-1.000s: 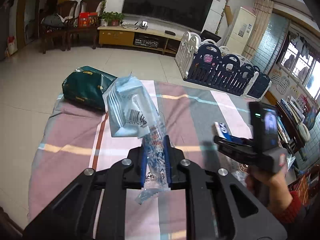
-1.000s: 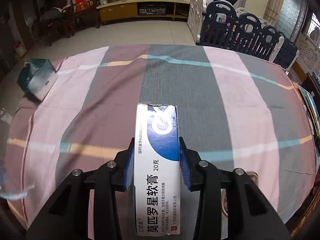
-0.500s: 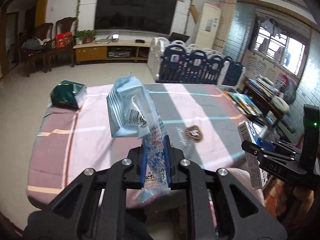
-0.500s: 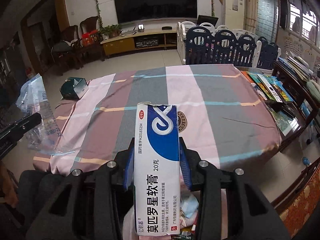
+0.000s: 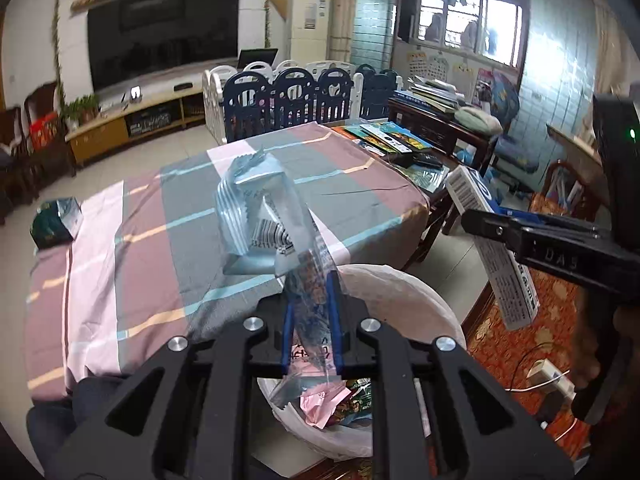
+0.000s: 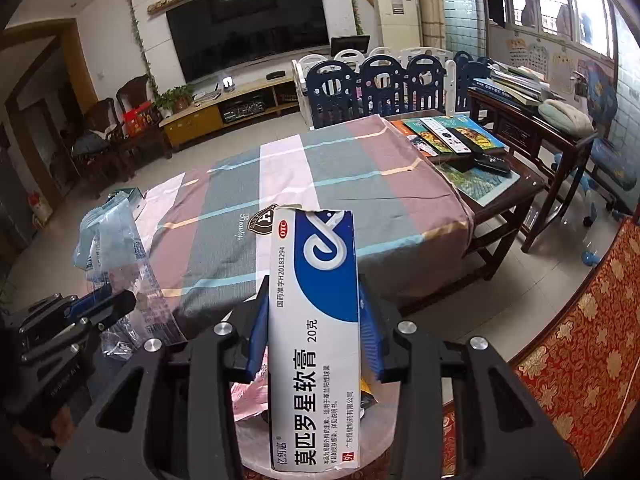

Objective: Collect trash
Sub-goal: 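Carry the wrapper and medicine box over the wastebasket and open both tools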

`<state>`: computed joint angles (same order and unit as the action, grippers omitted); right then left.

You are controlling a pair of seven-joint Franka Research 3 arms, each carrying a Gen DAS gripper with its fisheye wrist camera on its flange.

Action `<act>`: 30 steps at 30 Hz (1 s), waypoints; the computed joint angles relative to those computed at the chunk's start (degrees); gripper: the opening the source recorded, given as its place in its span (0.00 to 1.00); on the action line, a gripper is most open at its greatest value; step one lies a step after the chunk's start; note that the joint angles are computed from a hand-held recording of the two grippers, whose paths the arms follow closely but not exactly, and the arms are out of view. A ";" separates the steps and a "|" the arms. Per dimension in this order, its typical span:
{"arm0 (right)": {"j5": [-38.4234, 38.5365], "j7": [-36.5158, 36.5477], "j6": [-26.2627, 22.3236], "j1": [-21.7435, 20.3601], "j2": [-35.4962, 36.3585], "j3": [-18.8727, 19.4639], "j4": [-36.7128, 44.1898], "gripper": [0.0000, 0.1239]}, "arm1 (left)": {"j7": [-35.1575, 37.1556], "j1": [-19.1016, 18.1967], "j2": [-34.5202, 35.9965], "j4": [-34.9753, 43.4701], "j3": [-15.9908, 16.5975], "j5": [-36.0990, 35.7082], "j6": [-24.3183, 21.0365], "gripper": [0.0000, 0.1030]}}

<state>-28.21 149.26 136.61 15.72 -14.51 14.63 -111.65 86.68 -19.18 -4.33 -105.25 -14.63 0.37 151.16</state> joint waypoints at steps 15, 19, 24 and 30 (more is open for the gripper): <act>5.12 -2.39 2.83 -1.18 -3.60 0.68 -5.48 0.32 | 1.41 -1.21 3.42 1.70 -1.08 -2.03 -3.46 0.15; 5.53 -2.64 2.46 -1.24 -3.39 0.84 -5.39 0.32 | 3.53 -1.08 4.33 2.18 -1.34 -4.95 -4.38 0.15; 5.53 -2.65 1.89 -1.31 -3.37 0.89 -5.28 0.32 | 5.62 -0.96 4.81 2.31 -1.54 -7.50 -5.45 0.15; 5.89 -2.69 1.48 -1.31 -3.28 0.73 -5.39 0.32 | 6.74 -0.82 6.39 4.01 -1.90 -9.00 -7.68 0.22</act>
